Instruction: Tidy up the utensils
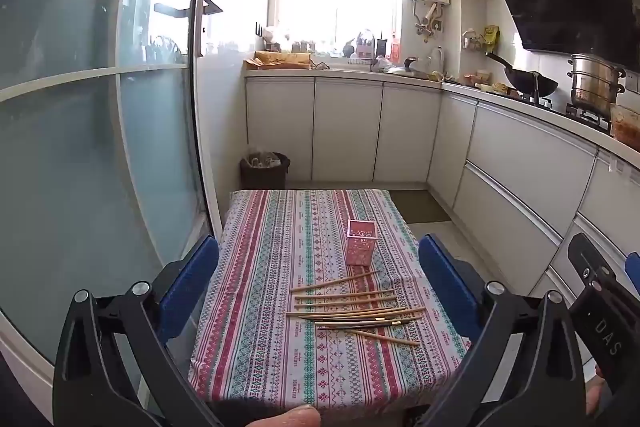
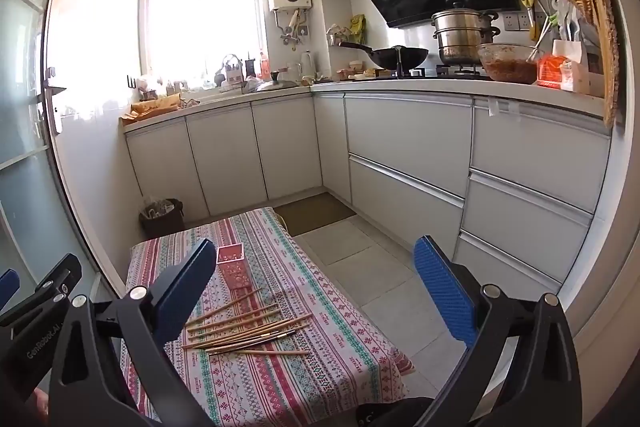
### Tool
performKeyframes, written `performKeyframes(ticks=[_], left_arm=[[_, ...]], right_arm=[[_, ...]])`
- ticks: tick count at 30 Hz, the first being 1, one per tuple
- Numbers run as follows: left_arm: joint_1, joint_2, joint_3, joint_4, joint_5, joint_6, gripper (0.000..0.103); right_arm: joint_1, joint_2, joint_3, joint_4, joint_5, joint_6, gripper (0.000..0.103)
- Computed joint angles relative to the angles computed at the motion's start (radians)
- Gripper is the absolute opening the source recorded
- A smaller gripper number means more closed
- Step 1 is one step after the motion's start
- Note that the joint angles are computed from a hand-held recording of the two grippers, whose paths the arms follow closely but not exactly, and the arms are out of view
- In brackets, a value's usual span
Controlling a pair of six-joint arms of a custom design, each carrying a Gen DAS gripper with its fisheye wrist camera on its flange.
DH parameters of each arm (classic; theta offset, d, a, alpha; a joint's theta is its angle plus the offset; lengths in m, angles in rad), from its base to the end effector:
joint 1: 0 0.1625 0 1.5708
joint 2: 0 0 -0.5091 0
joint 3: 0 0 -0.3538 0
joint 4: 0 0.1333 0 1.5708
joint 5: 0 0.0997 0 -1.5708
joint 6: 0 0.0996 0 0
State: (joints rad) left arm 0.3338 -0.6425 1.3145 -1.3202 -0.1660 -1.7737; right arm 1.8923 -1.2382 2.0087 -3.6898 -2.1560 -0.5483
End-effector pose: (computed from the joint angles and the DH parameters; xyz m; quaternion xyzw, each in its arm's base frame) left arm -0.6153 -0.4584 0.1579 0.0960 0.7353 -0.5551 0.3769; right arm 0.2396 -0.4715 0.4762 0.1518 -0.7542 0.5684 0.2915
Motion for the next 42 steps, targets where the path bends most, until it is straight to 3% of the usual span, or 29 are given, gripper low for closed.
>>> performKeyframes(ticks=[10,15,27,33,37,42], left_arm=[[0.001,0.0,0.016,-0.028,0.007,-0.021,0.096],[0.001,-0.016,0.054,-0.125,0.008,0.037,0.096],[0.002,-0.02,0.058,-0.15,0.006,0.071,0.096],[0.002,-0.025,0.081,-0.238,0.005,0.14,0.096],[-0.003,-0.024,0.082,-0.239,0.008,0.141,0.096],[-0.003,-0.021,0.081,-0.24,0.01,0.142,0.096]], right_arm=[[-0.006,-0.008,0.018,-0.029,0.02,-0.014,0.096],[-0.014,-0.015,0.023,-0.025,0.033,-0.007,0.096],[-0.018,-0.015,0.031,-0.038,0.044,-0.002,0.096],[-0.022,-0.021,0.047,-0.076,0.082,0.002,0.097],[-0.027,-0.017,0.07,-0.185,0.12,-0.004,0.097],[-0.038,0.007,0.1,-0.456,0.2,-0.022,0.097]])
